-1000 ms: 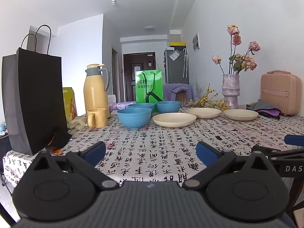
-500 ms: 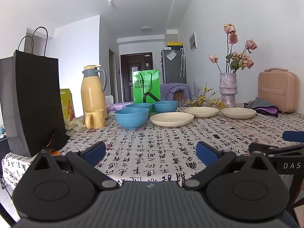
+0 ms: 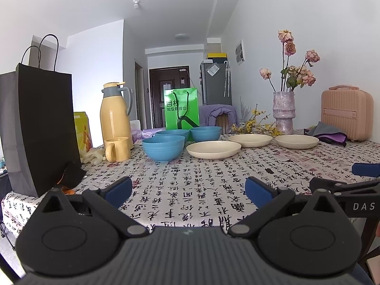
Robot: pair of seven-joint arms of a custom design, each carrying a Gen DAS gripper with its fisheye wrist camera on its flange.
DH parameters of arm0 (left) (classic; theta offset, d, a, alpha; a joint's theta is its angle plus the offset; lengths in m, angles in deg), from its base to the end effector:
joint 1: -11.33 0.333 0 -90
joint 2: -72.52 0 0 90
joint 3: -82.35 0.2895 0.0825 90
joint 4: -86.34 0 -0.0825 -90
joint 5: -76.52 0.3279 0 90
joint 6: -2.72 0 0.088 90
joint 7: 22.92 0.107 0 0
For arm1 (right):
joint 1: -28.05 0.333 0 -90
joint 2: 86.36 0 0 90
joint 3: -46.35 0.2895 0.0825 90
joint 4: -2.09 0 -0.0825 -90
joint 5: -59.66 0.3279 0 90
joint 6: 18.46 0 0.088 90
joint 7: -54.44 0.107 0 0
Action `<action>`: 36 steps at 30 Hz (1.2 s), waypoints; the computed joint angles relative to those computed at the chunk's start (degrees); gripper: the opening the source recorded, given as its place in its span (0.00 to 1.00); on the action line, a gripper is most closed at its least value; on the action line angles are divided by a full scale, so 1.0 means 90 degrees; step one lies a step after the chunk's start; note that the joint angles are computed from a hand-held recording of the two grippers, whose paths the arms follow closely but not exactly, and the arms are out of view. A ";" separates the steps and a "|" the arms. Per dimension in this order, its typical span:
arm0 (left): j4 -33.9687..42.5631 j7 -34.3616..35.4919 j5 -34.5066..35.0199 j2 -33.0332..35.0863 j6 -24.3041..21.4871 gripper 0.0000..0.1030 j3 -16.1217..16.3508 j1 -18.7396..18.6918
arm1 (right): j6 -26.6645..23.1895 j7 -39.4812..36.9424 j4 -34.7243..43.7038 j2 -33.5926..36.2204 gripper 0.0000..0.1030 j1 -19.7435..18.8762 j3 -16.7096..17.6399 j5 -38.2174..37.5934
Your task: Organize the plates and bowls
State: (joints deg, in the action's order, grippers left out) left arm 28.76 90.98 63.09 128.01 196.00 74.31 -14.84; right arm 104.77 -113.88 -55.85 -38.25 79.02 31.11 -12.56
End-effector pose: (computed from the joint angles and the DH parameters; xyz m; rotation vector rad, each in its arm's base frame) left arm 0.6539 -0.3443 0.4419 -0.9417 1.7505 -1.3964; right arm 0.5686 0.4595 0.4239 -1.1058 1.6838 -1.3000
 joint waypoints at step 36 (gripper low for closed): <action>0.0051 -0.0128 0.0006 0.0019 -0.0097 1.00 0.0164 -0.0064 | -0.0011 -0.0057 0.0146 0.0085 1.00 -0.0035 -0.0015 0.0173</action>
